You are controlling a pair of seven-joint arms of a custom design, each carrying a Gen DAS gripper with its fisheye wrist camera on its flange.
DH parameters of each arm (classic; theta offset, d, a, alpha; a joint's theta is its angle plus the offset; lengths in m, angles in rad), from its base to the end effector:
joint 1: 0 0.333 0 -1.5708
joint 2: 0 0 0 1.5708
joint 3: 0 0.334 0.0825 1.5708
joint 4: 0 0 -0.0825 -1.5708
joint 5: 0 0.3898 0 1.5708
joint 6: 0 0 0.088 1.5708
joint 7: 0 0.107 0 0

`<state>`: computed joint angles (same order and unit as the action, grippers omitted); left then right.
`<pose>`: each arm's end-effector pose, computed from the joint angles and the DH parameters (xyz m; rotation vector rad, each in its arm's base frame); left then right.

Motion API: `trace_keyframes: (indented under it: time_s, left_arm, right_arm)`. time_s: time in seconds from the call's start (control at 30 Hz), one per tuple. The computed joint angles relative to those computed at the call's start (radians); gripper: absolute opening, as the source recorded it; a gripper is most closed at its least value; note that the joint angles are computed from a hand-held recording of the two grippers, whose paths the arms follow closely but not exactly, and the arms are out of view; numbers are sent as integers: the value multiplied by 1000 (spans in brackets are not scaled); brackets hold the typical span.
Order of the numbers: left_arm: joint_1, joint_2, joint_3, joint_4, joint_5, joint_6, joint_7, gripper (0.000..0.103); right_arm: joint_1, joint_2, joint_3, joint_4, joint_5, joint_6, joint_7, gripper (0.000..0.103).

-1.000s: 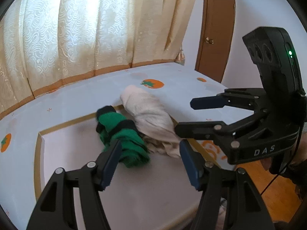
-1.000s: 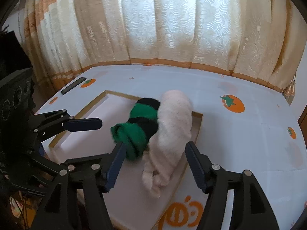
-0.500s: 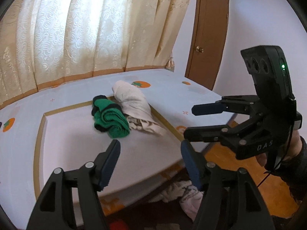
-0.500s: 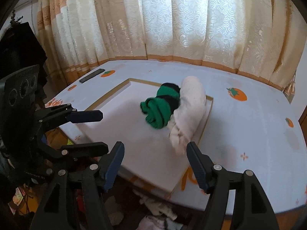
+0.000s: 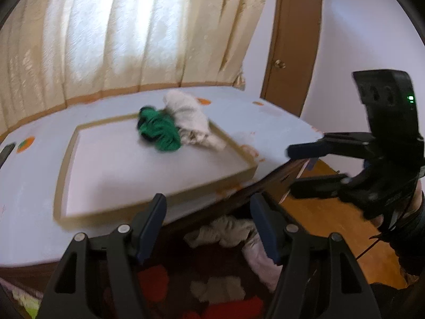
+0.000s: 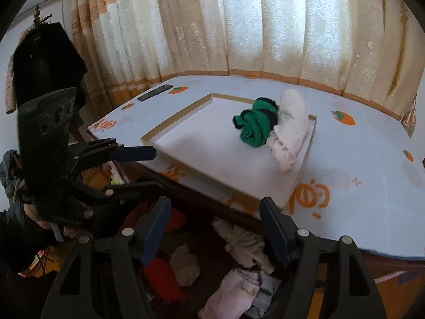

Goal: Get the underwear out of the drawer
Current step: 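Move both tools down from the tray into the open drawer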

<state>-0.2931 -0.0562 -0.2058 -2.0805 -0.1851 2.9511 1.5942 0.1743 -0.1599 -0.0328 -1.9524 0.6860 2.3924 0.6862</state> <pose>0.5212 -0.2731 0.5790 -1.4280 2.0707 -1.1434 0.5540 0.0830 0.6338 -2.0947 1.0306 -0.3473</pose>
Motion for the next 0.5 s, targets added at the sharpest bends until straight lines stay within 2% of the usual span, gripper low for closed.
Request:
trace_keyframes:
  time_s: [0.1,0.2,0.5]
  left_arm:
    - [1,-29,5,-49,-5,-13,-19,70]
    - [18,-55,1,-101,72,-32,-103,70]
    - [45,-127,16,-210,207,-55,-269,70]
  right_arm:
    - [0,-30,-8,-38,21,-12,-18,72]
    - [-3,-51,-14,-66,24,-22,-21,73]
    - [-16,-100,-29,-160,8,-24,-22,74]
